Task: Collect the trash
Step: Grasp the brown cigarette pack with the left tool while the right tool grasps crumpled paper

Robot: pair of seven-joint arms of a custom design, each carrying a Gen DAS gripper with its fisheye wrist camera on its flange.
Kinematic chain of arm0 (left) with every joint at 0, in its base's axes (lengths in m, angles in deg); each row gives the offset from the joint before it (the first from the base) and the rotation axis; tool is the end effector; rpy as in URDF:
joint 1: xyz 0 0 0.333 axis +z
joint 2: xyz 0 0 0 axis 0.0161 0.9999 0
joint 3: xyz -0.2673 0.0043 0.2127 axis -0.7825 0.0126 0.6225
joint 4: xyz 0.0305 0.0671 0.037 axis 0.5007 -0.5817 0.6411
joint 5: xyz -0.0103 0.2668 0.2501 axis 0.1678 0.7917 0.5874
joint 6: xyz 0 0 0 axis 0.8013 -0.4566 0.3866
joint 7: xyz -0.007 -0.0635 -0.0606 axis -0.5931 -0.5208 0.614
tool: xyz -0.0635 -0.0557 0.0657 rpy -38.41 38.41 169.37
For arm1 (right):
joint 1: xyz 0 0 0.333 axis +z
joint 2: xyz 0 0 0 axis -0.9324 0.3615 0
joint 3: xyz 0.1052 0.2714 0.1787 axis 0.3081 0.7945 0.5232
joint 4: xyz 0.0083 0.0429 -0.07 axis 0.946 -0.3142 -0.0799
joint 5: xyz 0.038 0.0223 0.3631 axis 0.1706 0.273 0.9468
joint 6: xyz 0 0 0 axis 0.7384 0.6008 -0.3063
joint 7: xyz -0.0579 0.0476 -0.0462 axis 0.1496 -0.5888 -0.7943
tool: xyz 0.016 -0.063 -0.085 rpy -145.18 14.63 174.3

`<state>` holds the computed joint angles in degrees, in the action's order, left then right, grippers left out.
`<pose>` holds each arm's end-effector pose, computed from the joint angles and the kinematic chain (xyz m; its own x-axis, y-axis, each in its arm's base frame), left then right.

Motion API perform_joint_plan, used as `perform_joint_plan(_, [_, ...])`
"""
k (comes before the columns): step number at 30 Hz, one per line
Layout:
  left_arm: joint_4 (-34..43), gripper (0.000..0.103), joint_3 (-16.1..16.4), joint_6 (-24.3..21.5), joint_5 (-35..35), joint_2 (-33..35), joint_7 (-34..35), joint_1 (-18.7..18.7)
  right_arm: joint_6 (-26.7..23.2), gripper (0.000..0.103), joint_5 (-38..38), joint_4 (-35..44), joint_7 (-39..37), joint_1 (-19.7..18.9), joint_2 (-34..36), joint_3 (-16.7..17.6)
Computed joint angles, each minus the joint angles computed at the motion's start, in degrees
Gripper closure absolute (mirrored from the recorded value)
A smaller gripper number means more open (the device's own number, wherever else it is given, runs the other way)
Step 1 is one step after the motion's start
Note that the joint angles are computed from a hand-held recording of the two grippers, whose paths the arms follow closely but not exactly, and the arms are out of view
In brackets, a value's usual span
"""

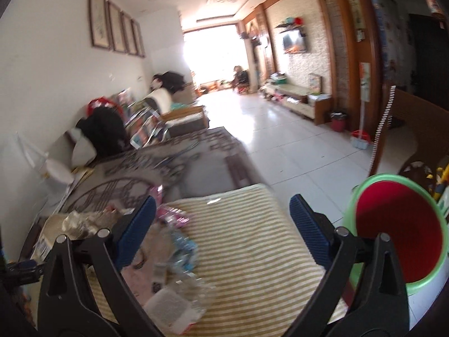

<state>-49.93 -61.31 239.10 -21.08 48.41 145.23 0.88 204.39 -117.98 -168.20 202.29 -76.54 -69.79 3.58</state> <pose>0.5385 -0.0629 0.5184 0.0373 -0.9965 0.0754 -0.8180 -0.0738 -0.5704 0.4861 0.0880 0.5801 -0.1598 -0.9656 -0.2051 -0.4482 0.2561 -0.8565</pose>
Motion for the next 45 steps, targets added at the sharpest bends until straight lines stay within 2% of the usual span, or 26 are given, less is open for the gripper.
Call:
perform_joint_plan(3, [2.42, 0.02, -0.09, -0.66, 3.22, 2.77, -1.54, 0.13, -0.48, 0.009, 3.43, 0.54, -4.94, 2.78, 1.25, -0.4])
perform_joint_plan(5, [4.04, 0.02, -0.16, -1.53, 1.34, 4.38, 0.98, -0.12, -0.6, 0.009, 3.36, 0.53, -5.57, 3.38, 1.59, -0.08])
perform_joint_plan(7, [5.32, 0.02, -0.15, -3.04, 2.76, 5.63, -0.37, -0.47, -0.59, 0.009, 5.96, 0.16, -8.17, 4.89, 1.95, -0.97])
perform_joint_plan(10, [7.63, 0.021, -0.33, -5.68, -1.87, 8.16, 1.3, -0.15, -0.8, 0.009, 11.35, -0.73, -13.09, 6.81, 2.3, -2.08])
perform_joint_plan(13, [9.21, 0.023, -0.15, -5.36, -3.16, 10.41, 1.12, -0.11, -1.08, 0.009, 11.38, -0.1, -13.6, 6.37, 3.14, -1.27])
perform_joint_plan(15, [10.24, 0.03, -0.21, -5.33, -3.69, 11.76, 1.32, -0.12, -1.61, 0.009, 10.37, 0.2, -13.66, 6.44, 3.36, -0.92])
perform_joint_plan(16, [10.03, 0.046, 0.12, -4.51, -1.84, 11.74, 0.25, -0.65, -1.85, 0.009, 10.04, 0.24, -13.64, 6.62, 3.33, -0.93])
perform_joint_plan(17, [10.02, 0.055, 0.1, -4.73, -0.99, 11.59, 0.24, -0.89, -2.05, 0.009, 9.71, 0.3, -13.86, 6.86, 3.35, -0.95])
perform_joint_plan(18, [9.87, 0.057, -0.02, -4.97, -0.46, 11.29, 0.48, -1.09, -2.15, 0.009, 9.91, 0.43, -14.34, 7.27, 3.48, -1.13])
perform_joint_plan(22, [7.39, 0.058, -2.16, -4.82, -12.16, 8.47, 7.23, 0.44, -1.42, 0.009, 15.76, 0.01, -20.55, 10.33, 3.73, -2.71])
perform_joint_plan(24, [2.98, 0.058, -2.72, -2.77, -23.87, 3.92, 12.3, 0.85, -0.79, 0.009, 25.13, -0.32, -30.62, 14.7, 4.28, -4.83])
perform_joint_plan(25, [0.23, 0.058, -1.58, -1.6, -30.83, 0.95, 15.6, -0.5, -0.83, 0.009, 30.31, -0.36, -36.13, 16.9, 4.58, -5.83])
perform_joint_plan(26, [-1.54, 0.058, -2.44, -0.7, -33.77, -0.84, 16.92, 0.09, -1.54, 0.009, 38.83, 0.05, -45.21, 20.99, 5.29, -7.78])
perform_joint_plan(28, [-6.16, 0.058, -1.15, 3.34, -35.02, -5.0, 15.77, -1.83, -3.66, 0.009, 50.67, 1.97, -58.42, 25.87, 7.15, -8.98])
perform_joint_plan(31, [-9.58, 0.058, 0.27, 7.74, -34.06, -7.62, 12.51, -3.2, -8.31, 0.009, 61.94, 6.53, -70.02, 27.97, 10.9, -7.05])
perform_joint_plan(34, [-9.98, 0.058, 2.19, 12.16, -33.69, -7.73, 11.35, -4.16, -12.21, 0.009, 63.44, 11.4, -71.4, 27.69, 15.22, -4.39])
perform_joint_plan(35, [-10.39, 0.058, 3.33, 13.28, -35.2, -8.16, 12.53, -5.48, -13.86, 0.009, 63.56, 13.73, -71.42, 27.89, 17.15, -3.73])
perform_joint_plan(38, [-9.34, 0.058, 8.29, 16.04, -44.06, -8.12, 20.87, -11.24, -17.66, 0.009, 63.19, 19.59, -69.99, 28.73, 21.78, -2.89])
perform_joint_plan(42, [-8.41, 0.057, 11.27, 17.44, -52.99, -8.59, 29.48, -15.23, -20.76, 0.009, 60.91, 26.22, -66.4, 30.53, 26.44, -3.35])
perform_joint_plan(45, [-7.3, 0.057, 12.16, 16.48, -59.82, -8.49, 35.33, -16.15, -23.58, 0.009, 57.82, 30.72, -63.8, 32.19, 29.37, -4.21])
